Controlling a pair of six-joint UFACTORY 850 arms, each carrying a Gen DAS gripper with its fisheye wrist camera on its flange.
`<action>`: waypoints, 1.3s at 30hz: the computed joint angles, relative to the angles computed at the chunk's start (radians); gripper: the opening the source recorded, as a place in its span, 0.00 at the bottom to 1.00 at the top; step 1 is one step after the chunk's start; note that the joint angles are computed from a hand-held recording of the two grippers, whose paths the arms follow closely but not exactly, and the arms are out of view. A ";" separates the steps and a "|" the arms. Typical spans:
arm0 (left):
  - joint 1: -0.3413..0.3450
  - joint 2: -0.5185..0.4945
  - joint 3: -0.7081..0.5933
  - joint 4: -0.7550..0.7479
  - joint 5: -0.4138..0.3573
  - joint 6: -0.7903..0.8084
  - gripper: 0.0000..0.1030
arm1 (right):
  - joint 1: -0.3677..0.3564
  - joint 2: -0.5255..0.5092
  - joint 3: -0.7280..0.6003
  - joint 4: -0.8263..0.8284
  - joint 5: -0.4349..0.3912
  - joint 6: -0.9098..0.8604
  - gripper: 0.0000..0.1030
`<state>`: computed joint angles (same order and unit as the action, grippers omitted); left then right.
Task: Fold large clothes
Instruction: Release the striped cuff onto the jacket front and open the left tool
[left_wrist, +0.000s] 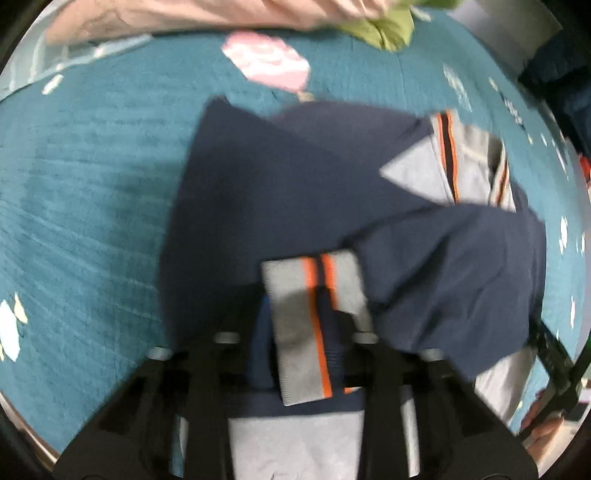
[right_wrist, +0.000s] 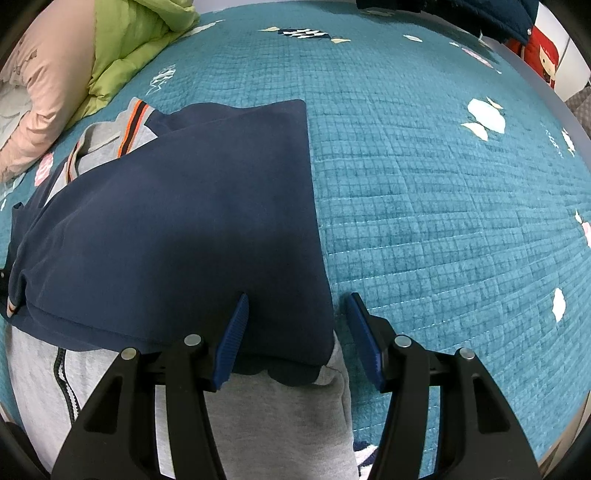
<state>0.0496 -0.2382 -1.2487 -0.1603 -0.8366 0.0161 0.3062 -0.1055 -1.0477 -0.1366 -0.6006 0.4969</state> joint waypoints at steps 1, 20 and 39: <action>0.009 0.000 -0.004 -0.025 -0.010 0.012 0.04 | 0.001 -0.001 -0.001 -0.002 -0.001 0.001 0.51; -0.114 0.009 0.024 0.399 0.086 -0.222 0.04 | 0.012 -0.003 -0.002 -0.054 -0.010 0.032 0.58; -0.046 0.135 0.212 0.203 0.256 -0.131 0.00 | 0.047 -0.001 0.024 -0.089 0.080 0.019 0.20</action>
<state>0.0033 -0.1035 -1.0363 0.0423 -0.5809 -0.1151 0.3531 -0.1066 -1.0239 -0.2253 -0.5203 0.5160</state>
